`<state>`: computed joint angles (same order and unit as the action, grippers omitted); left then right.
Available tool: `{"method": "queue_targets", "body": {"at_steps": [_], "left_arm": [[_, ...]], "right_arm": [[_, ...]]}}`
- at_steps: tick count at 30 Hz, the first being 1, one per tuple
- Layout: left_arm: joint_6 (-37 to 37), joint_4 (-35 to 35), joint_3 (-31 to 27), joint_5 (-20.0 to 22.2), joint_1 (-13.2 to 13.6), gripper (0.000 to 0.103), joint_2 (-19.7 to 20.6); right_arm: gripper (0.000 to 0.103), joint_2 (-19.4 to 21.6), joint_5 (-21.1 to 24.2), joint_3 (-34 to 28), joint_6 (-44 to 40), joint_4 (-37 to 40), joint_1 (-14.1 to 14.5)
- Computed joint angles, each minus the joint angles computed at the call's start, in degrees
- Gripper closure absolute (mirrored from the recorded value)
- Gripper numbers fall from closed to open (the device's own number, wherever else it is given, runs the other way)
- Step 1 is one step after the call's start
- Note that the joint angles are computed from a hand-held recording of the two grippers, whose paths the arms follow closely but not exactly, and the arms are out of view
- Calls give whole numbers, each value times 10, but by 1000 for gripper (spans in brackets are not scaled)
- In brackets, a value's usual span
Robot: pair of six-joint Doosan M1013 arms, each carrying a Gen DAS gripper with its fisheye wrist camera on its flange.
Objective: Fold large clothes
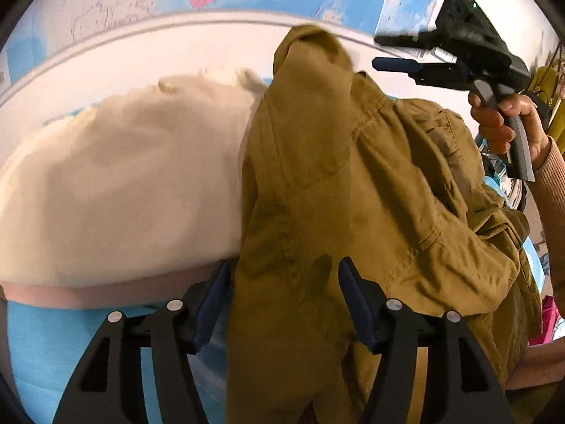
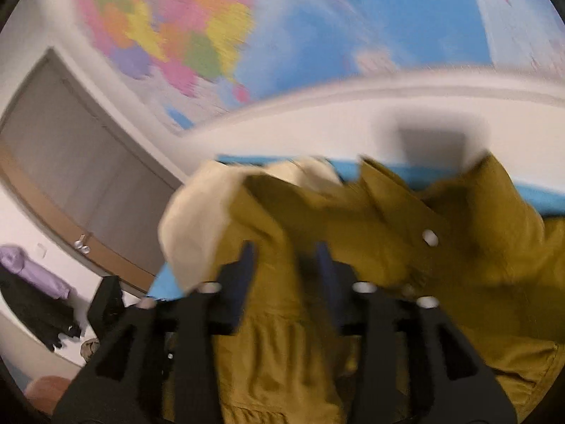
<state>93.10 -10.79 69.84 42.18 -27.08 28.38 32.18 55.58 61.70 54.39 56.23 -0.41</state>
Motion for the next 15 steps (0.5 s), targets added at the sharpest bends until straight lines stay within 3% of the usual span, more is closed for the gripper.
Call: {"method": "queue_targets", "body": {"at_steps": [2,6,7,8,9,14,15], "left_arm": [[1,5,-4,-3,-2,41,1],[-20,36,-22,-2,-8,39,11],[-20,36,-22,-2,-8,39,11],[-22,36,-24,-1,-9,39,12],[-25,37,-25,0,-9,39,14],[-5,9,-21,-5,-3,39,12],[-6,6,-22,-3,-1,39,12]], "right_arm": [[28,6,-10,-19,0,-32,15],[33,51,20,-103,48,-112,45],[42,71,39,-137,77,-144,52],[72,83,63,-157,96,-153,53],[91,101,91,-186,121,-160,54],[94,90,38,-166,60,-74,46],[87,84,21,-156,55,-92,49]]}}
